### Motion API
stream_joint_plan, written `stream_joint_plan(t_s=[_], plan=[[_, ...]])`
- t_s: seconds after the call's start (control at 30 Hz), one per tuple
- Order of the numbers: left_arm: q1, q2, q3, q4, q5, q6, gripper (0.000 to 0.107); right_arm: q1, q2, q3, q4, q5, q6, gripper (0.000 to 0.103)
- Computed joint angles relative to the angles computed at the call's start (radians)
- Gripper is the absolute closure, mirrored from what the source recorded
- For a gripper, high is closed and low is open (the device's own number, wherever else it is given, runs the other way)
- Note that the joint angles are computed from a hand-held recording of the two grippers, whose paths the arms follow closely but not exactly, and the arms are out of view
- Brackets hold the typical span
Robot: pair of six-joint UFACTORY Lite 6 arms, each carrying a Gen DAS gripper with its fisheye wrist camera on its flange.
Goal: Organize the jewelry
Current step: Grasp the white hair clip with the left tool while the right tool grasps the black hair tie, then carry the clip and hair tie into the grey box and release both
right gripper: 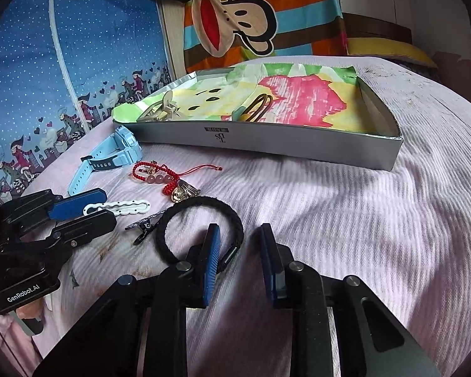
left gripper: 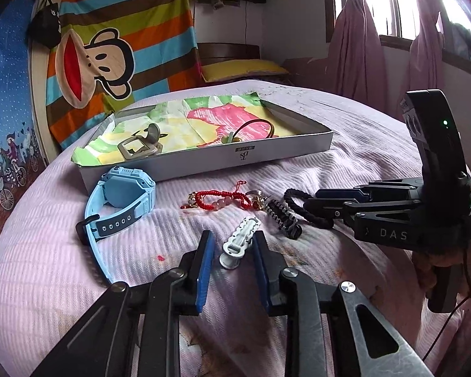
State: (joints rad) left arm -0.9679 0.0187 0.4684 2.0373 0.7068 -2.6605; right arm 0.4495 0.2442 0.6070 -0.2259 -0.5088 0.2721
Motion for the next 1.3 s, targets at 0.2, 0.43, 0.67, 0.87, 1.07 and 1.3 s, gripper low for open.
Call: stream_joint_plan(t_s=[0.2,0.43,0.67,0.87,1.07,1.3], plan=[[0.009,-0.003,-0.004,0.021,-0.014,-0.025,0.091,-0.004,0.012,0.011,-0.021,0.003,0.013,0.090],[0.015,-0.005,-0.006,0.030,-0.016,-0.052,0.091,0.007,0.020,0.025,-0.020,0.008,-0.005,0.093],[0.002,-0.023,-0.014,0.009,0.002,-0.067,0.091,0.014,-0.017,-0.017,0.017,-0.044,-0.040,0.097],[-0.001,-0.060,-0.008,-0.028,0.041,-0.034,0.091,0.005,-0.090,-0.064,0.024,-0.080,-0.038,0.098],[0.086,-0.087,0.060,-0.021,0.003,0.026,0.091,-0.023,-0.146,-0.029,0.007,-0.034,-0.034,0.098],[0.239,-0.013,0.242,-0.016,-0.092,0.103,0.091,-0.051,-0.119,0.150,0.024,0.070,-0.078,0.098]])
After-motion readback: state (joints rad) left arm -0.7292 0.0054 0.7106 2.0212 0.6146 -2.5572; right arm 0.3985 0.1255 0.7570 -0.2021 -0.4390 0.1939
